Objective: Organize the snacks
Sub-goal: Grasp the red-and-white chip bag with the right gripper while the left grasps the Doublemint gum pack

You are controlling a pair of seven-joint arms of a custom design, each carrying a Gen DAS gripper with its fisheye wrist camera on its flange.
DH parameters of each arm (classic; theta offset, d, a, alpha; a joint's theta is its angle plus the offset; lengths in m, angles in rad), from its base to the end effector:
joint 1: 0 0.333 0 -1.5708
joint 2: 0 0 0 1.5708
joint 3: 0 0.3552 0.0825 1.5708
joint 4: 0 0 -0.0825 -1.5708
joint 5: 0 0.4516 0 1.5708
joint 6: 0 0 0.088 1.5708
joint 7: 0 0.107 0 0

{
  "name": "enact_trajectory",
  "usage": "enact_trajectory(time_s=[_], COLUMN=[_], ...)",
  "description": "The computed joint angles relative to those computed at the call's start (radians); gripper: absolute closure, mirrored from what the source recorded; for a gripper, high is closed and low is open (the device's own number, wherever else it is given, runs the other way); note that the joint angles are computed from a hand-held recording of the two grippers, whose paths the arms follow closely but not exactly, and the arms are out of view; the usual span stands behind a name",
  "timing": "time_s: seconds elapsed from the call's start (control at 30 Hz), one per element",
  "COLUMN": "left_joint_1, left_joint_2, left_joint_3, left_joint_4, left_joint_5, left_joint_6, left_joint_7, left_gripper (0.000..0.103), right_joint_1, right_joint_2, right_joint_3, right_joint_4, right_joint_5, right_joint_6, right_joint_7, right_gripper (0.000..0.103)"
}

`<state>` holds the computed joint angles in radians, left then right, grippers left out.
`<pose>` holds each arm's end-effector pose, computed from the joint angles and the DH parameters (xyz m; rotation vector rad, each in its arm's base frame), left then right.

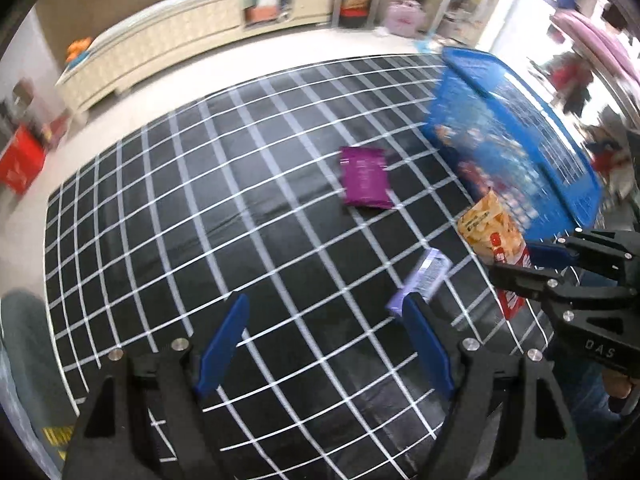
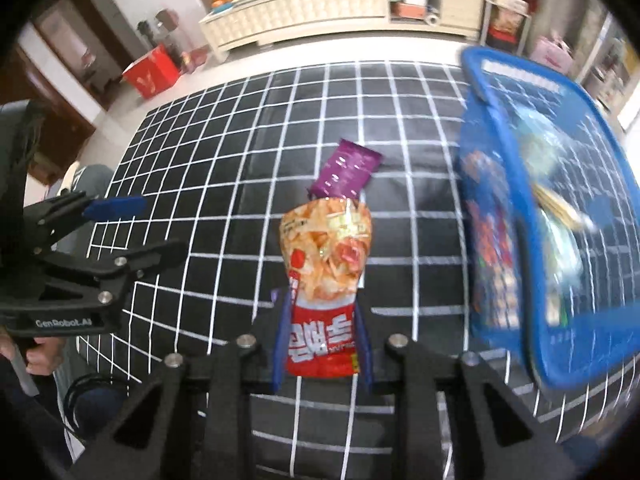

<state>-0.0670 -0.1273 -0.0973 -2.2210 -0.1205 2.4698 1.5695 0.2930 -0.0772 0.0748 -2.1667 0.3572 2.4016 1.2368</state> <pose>0.5823 -0.0976 0.4742 -1.9745 2.1487 -0.4991 0.5632 0.2204 0.4667 -2.3300 1.4215 -0.0244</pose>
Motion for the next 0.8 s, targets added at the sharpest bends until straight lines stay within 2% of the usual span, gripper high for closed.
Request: enact_trajectory(time_s=[0.1, 0.23, 0.37, 0.53, 0.67, 0.73, 0.8], left_joint_1=[-0.02, -0.048, -0.056, -0.05, -0.036, -0.032, -0.033], left_joint_2=[0.008, 0.037, 0.1, 0.185, 0.255, 0.276, 0.298], left_joint_3=[-0.019, -0.033, -0.049, -0.07, -0.095, -0.106, -0.111], left_joint_4=[-0.01, -0.011, 0.011, 0.059, 0.116, 0.131, 0.148], left_joint_5=[0.041, 0.054, 0.093, 0.059, 0.009, -0.008, 0.002], left_joint_6=[0.028, 0.045, 0.074, 0.085, 0.05, 0.039, 0.014], left_joint_7=[0.06, 0.179, 0.248, 0.359, 0.417, 0.431, 0.423], left_gripper=[0.026, 0.026, 0.026, 0.025, 0.027, 0.035, 0.054], right_joint_1=[-0.006, -0.016, -0.025, -0.039, -0.05, -0.055, -0.057], right_joint_2=[-0.045, -0.056, -0.059, -0.054, -0.045, -0.05, -0.051], right_joint_3=[-0.007, -0.02, -0.006, -0.011, -0.025, -0.029, -0.032], right_joint_4=[-0.062, -0.092, -0.133, -0.152, -0.153, -0.157, -0.159], right_joint_5=[0.024, 0.072, 0.017, -0.024, -0.028, -0.026, -0.018], right_joint_6=[0.03, 0.006, 0.045, 0.078, 0.064, 0.058, 0.058], right_joint_7=[0.029, 0.068, 0.158, 0.218, 0.222, 0.214, 0.206], right_gripper=[0.07, 0.07, 0.07, 0.07, 0.07, 0.07, 0.07])
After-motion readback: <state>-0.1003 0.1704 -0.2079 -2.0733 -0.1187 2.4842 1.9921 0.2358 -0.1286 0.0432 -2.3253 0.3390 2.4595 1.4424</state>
